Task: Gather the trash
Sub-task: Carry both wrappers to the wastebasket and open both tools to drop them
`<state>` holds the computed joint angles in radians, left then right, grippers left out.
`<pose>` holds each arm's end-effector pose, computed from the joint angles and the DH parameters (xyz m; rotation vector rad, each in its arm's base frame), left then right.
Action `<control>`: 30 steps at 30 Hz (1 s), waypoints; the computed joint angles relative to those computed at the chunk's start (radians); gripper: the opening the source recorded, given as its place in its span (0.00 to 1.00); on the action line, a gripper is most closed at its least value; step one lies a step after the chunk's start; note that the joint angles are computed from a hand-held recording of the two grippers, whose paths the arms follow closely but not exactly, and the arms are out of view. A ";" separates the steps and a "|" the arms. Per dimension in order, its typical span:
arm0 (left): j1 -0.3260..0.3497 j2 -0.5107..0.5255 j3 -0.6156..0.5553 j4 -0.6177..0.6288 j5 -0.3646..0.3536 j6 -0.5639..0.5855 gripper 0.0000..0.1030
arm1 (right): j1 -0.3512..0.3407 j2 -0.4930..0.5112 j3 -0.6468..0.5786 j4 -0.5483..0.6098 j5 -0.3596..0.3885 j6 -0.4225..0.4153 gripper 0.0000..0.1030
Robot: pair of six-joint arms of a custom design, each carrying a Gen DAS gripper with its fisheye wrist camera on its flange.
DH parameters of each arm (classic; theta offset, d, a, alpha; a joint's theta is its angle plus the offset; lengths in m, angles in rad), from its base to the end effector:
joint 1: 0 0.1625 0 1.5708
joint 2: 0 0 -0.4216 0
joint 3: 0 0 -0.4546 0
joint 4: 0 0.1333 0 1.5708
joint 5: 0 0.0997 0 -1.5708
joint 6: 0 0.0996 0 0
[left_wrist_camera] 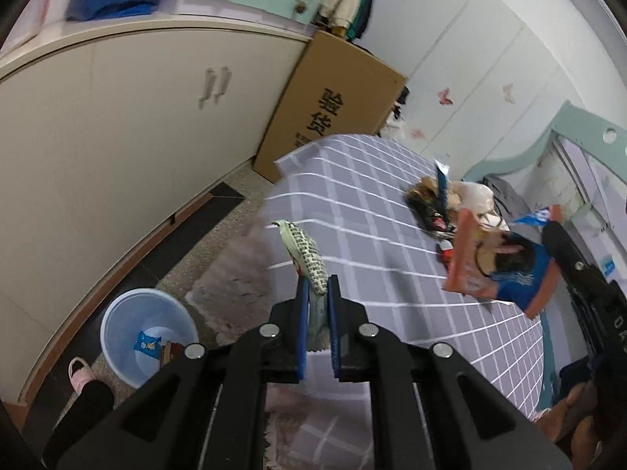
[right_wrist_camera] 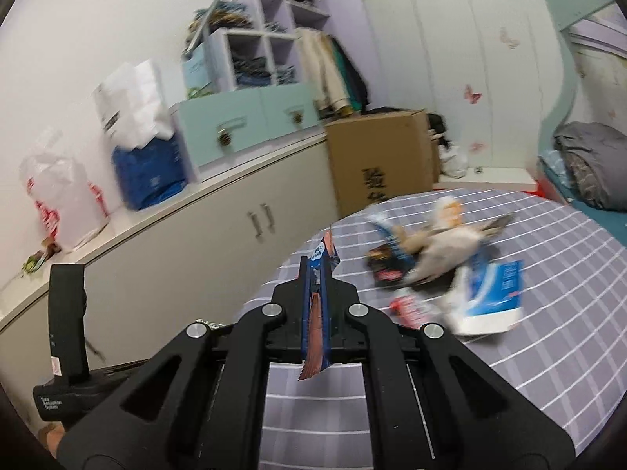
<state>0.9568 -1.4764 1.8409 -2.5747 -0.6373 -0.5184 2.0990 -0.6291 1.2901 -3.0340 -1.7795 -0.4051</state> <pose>-0.1597 -0.5969 0.4321 -0.2801 2.3734 -1.2958 0.5202 -0.6680 0.1354 1.1289 -2.5127 1.1826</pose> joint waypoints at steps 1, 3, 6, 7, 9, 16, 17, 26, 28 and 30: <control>0.001 -0.019 0.016 -0.004 0.002 -0.007 0.08 | 0.009 0.009 -0.003 0.012 0.003 -0.005 0.05; 0.002 -0.069 0.056 0.011 0.021 -0.037 0.08 | 0.025 0.033 -0.013 0.050 0.015 -0.012 0.05; 0.013 -0.144 0.113 0.058 0.050 -0.103 0.08 | 0.046 0.074 -0.029 0.106 0.033 -0.017 0.05; 0.019 -0.169 0.132 0.070 0.052 -0.125 0.08 | 0.052 0.087 -0.034 0.125 0.040 -0.019 0.05; 0.038 -0.221 0.173 0.099 0.061 -0.169 0.08 | 0.066 0.122 -0.048 0.166 0.048 -0.027 0.05; 0.172 -0.316 0.251 0.167 -0.010 -0.298 0.08 | 0.084 0.256 -0.128 0.309 0.050 -0.050 0.05; 0.200 -0.315 0.254 0.165 -0.028 -0.305 0.08 | 0.084 0.279 -0.143 0.326 0.045 -0.053 0.05; 0.391 -0.257 0.245 0.133 -0.170 -0.290 0.09 | 0.047 0.534 -0.400 0.568 0.004 -0.034 0.06; 0.417 -0.243 0.241 0.124 -0.192 -0.284 0.09 | 0.039 0.562 -0.428 0.585 -0.010 -0.024 0.06; 0.441 -0.224 0.233 0.121 -0.209 -0.279 0.09 | 0.029 0.588 -0.457 0.610 -0.018 -0.011 0.12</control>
<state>1.3976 -1.6999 2.0734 -2.4540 -0.8460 -0.7972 2.1282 -0.0413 0.8330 -2.4237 -1.7980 -0.4159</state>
